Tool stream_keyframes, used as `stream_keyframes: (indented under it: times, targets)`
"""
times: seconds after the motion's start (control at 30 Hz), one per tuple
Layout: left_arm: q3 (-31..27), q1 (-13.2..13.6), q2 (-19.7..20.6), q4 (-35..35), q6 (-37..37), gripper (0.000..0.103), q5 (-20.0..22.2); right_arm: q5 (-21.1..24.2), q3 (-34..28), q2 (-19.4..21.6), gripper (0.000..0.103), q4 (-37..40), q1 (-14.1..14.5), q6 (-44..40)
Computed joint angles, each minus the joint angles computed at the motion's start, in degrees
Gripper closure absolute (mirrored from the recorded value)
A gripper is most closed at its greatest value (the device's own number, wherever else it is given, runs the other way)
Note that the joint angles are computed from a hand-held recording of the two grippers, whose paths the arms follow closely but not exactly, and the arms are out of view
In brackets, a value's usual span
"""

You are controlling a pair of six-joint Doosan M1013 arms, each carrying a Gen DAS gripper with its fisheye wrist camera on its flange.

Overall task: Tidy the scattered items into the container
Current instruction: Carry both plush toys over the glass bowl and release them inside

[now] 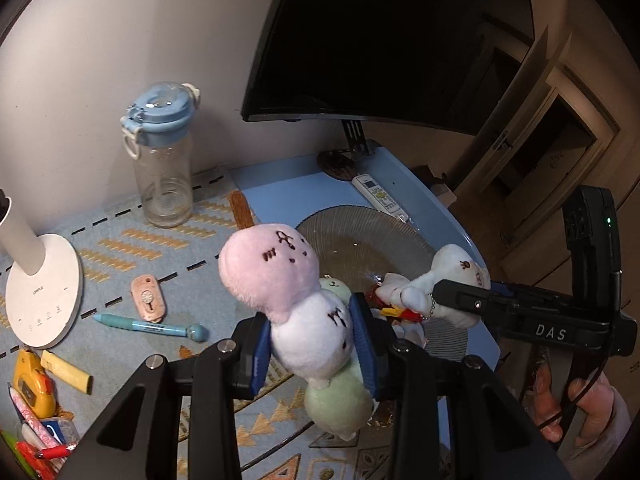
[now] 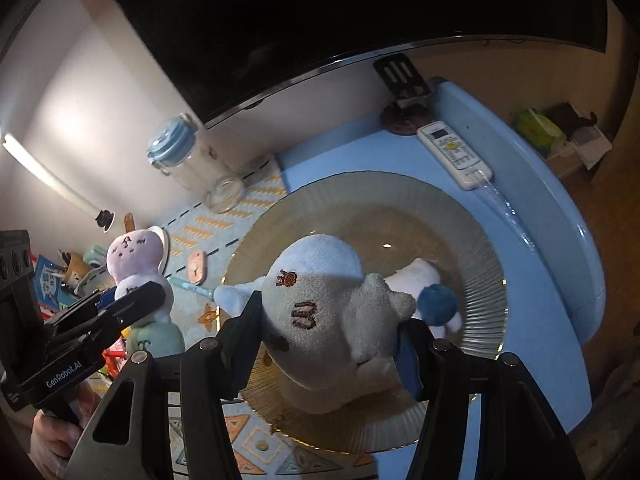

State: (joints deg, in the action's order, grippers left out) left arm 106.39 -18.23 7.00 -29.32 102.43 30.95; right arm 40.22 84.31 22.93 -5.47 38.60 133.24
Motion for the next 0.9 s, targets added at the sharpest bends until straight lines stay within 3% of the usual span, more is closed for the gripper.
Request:
stream_keyframes:
  times: [0.37, 0.63, 0.9]
  targets:
    - [-4.6, -4.7, 5.7, 2.7, -2.9, 0.071, 3.1, 0.4, 0.4, 0.8, 0.045, 5.1, -4.2, -5.6]
    - [-6.2, -5.3, 8.3, 4.7, -4.5, 0.071, 5.6, 2.5, -2.3, 3.8, 0.045, 9.9, -4.8, -10.8]
    - [-7.2, -4.8, 9.8, 5.1, -5.1, 0.070, 7.2, 5.8, -5.4, 6.3, 0.044, 9.8, -4.8, -12.0]
